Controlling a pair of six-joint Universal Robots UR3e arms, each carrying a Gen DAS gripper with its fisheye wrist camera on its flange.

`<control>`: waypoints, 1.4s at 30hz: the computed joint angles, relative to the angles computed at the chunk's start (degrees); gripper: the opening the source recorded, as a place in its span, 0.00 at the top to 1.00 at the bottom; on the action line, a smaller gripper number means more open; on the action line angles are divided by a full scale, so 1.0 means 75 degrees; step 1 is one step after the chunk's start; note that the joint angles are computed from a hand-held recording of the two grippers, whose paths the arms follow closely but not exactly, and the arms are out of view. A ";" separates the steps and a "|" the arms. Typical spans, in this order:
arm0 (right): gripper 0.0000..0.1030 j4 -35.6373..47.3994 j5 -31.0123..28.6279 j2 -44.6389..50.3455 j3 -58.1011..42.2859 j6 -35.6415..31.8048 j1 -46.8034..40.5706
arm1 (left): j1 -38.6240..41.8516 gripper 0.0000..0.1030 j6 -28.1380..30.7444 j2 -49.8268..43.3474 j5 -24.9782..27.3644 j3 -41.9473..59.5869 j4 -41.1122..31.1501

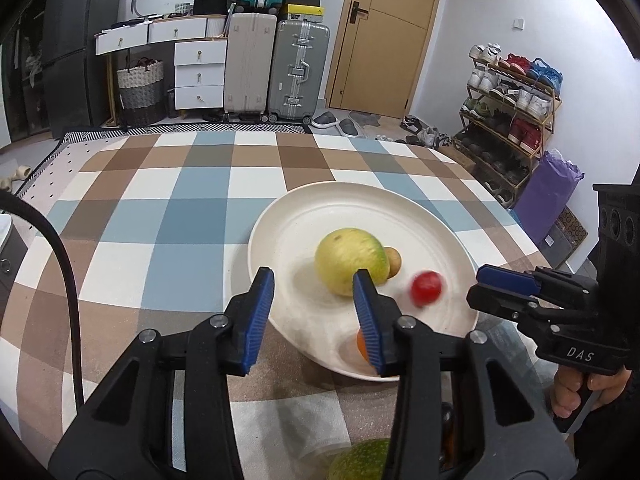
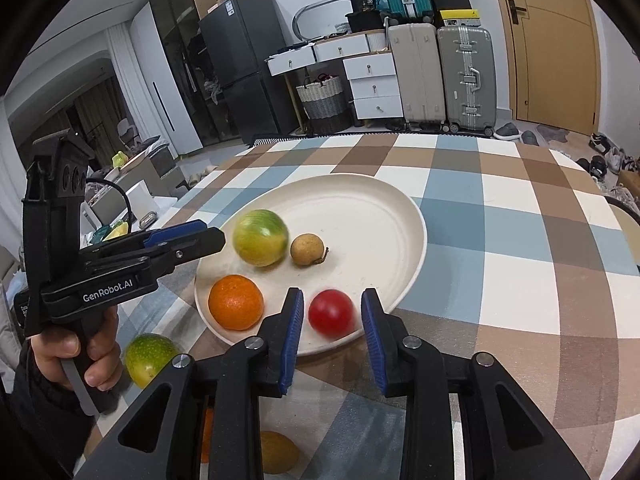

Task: Organize fruits
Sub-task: 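Withdraw both tools from the plate toward the remaining fruits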

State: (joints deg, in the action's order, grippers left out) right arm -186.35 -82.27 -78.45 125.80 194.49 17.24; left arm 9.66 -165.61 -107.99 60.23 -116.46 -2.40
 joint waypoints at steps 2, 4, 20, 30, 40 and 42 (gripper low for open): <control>0.59 -0.0038 -0.0120 -0.0070 0.0082 0.0055 0.0023 | 0.0081 0.58 0.0059 0.0222 0.0055 -0.0170 -0.0066; 0.52 -0.0035 -0.0187 -0.0210 0.0217 0.0151 0.0031 | 0.0180 0.44 0.0086 0.0518 0.0116 -0.0463 0.0016; 0.00 0.0316 -0.1152 -0.1734 0.1246 0.0840 0.0643 | 0.1958 0.01 0.1805 0.4922 -0.0888 -0.3928 -0.1511; 0.00 0.0922 -0.2101 -0.2263 0.1474 0.1192 0.1540 | 0.2683 0.01 0.2609 0.6884 -0.1352 -0.4523 -0.3442; 0.00 0.1539 -0.2019 -0.2032 0.1287 0.1195 0.1699 | 0.2046 0.01 0.2262 0.5910 -0.0857 -0.4464 -0.2535; 0.00 0.1607 -0.2085 -0.1957 0.1236 0.1221 0.1756 | 0.1955 0.01 0.2271 0.5804 -0.0805 -0.4453 -0.2456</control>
